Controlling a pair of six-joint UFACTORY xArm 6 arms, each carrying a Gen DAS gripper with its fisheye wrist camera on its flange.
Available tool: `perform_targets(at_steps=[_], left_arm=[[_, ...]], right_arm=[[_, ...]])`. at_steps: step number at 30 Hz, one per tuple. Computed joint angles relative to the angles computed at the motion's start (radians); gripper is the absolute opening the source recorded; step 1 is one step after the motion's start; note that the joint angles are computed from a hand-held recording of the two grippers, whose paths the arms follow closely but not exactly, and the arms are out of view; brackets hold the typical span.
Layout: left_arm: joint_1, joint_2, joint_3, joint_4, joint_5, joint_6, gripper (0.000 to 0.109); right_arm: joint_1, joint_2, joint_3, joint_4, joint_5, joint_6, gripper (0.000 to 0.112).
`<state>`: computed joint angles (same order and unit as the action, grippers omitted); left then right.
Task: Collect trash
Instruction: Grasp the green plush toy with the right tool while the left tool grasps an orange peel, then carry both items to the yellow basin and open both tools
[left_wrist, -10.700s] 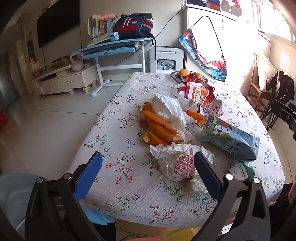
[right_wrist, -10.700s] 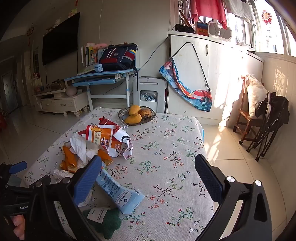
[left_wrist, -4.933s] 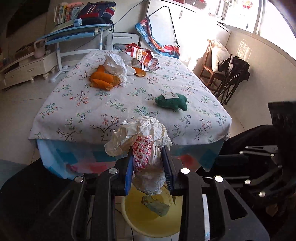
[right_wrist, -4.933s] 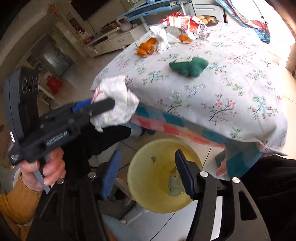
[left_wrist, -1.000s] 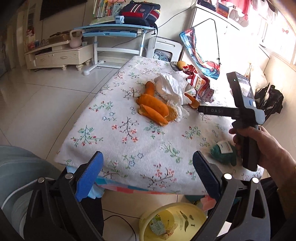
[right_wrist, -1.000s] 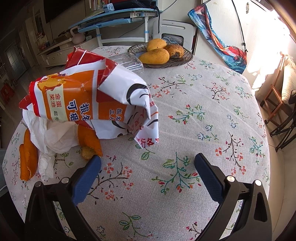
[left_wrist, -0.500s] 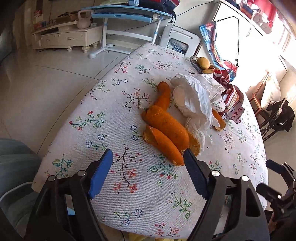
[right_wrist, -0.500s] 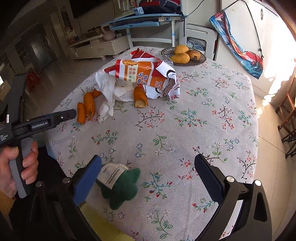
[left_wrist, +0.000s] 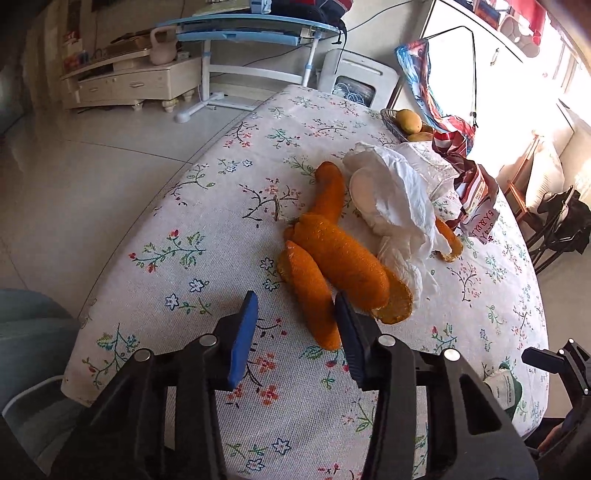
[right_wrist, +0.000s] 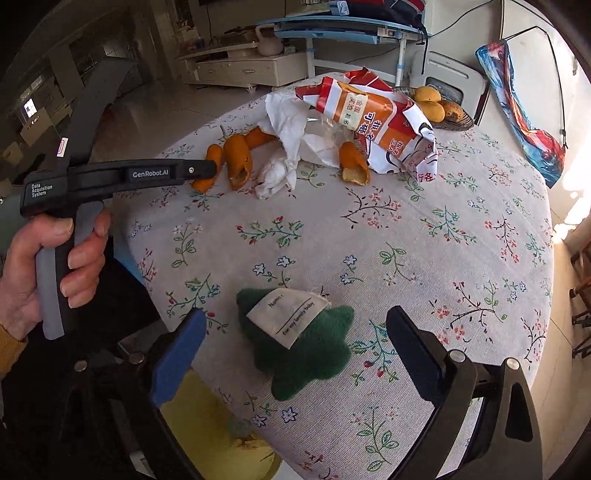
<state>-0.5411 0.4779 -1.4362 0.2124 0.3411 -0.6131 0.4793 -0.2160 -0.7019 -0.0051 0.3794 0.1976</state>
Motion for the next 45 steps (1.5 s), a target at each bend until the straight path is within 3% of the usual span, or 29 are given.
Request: perform_targets(at_steps=[4, 6, 9, 15, 27, 36, 45], left_arm=[[-0.006, 0.007, -0.010, 0.043, 0.007, -0.013, 0.041], [-0.007, 0.011, -0.017, 0.082, 0.011, -0.045, 0.034], [-0.004, 0.011, -0.014, 0.106, 0.010, -0.062, 0.018], [0.001, -0.021, 0.045, 0.066, -0.043, -0.025, 0.015], [-0.012, -0.077, 0.113, 0.204, -0.081, -0.107, 0.015], [-0.018, -0.105, 0.127, 0.417, -0.064, -0.247, 0.015], [-0.021, -0.136, 0.157, 0.518, -0.070, -0.313, 0.015]], right_arm=[[-0.005, 0.020, -0.008, 0.010, 0.015, -0.008, 0.074], [-0.005, 0.028, -0.010, 0.020, 0.016, -0.015, 0.065], [-0.005, 0.033, -0.009, 0.033, 0.004, -0.021, 0.061], [-0.010, 0.049, -0.012, 0.018, -0.045, 0.009, 0.052], [-0.034, 0.063, -0.009, 0.101, -0.144, 0.001, 0.051], [-0.015, 0.078, -0.011, 0.126, -0.157, -0.023, 0.051], [0.007, 0.098, -0.029, 0.199, -0.152, -0.106, 0.051]])
